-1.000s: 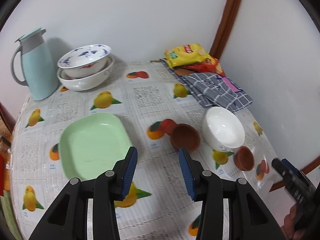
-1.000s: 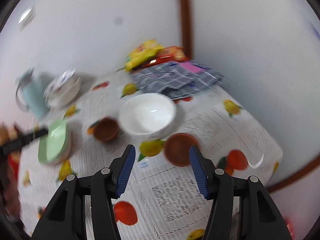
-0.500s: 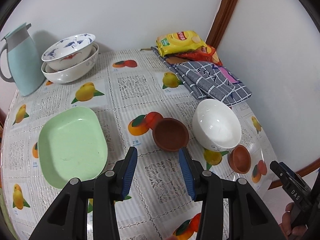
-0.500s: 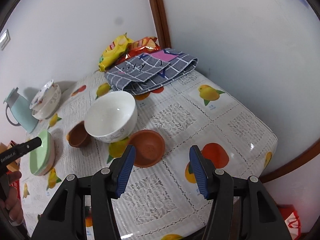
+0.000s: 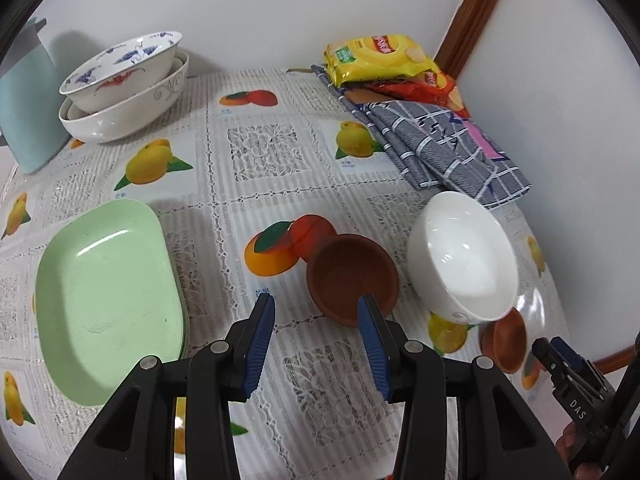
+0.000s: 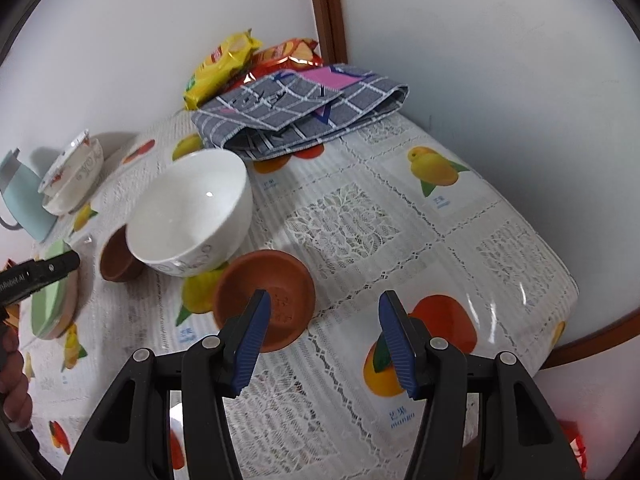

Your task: Organize plates and bowls

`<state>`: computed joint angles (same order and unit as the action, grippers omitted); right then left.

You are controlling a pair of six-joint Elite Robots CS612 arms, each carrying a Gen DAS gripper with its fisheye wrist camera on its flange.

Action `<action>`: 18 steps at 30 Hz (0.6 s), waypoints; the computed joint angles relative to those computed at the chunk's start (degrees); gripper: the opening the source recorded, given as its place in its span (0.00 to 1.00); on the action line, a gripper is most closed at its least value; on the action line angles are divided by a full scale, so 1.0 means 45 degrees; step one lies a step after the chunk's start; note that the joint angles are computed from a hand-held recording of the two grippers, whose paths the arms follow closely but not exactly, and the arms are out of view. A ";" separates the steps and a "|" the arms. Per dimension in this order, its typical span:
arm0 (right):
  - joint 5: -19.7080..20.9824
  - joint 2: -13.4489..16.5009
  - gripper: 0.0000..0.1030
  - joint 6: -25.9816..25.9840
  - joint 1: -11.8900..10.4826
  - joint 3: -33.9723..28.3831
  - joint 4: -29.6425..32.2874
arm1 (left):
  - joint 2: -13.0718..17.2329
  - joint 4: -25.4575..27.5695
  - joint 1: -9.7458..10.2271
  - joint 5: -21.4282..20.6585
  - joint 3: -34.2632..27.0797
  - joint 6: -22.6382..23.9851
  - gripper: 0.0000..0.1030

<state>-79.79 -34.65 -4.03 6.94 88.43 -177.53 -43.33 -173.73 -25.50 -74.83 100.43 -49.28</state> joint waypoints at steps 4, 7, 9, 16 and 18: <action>0.0069 0.0267 0.54 -0.0069 -0.0007 -0.0333 0.0399 | 0.0251 0.0193 0.0100 -0.0197 -0.0308 -0.0009 0.40; -0.0023 0.0403 0.54 -0.0228 0.0017 -0.0494 0.0556 | 0.0425 0.0142 0.0171 -0.0364 -0.0505 -0.0011 0.40; -0.0050 0.0475 0.54 -0.0352 0.0030 -0.0595 0.0638 | 0.0537 0.0245 0.0216 -0.0438 -0.0667 0.0009 0.40; 0.0234 0.0644 0.54 -0.0513 0.0049 -0.0818 0.0865 | 0.0954 0.0117 0.0427 -0.1172 -0.1060 -0.0091 0.40; 0.0202 0.0701 0.53 -0.0569 0.0078 -0.0889 0.0932 | 0.1043 0.0086 0.0465 -0.1354 -0.1150 -0.0072 0.40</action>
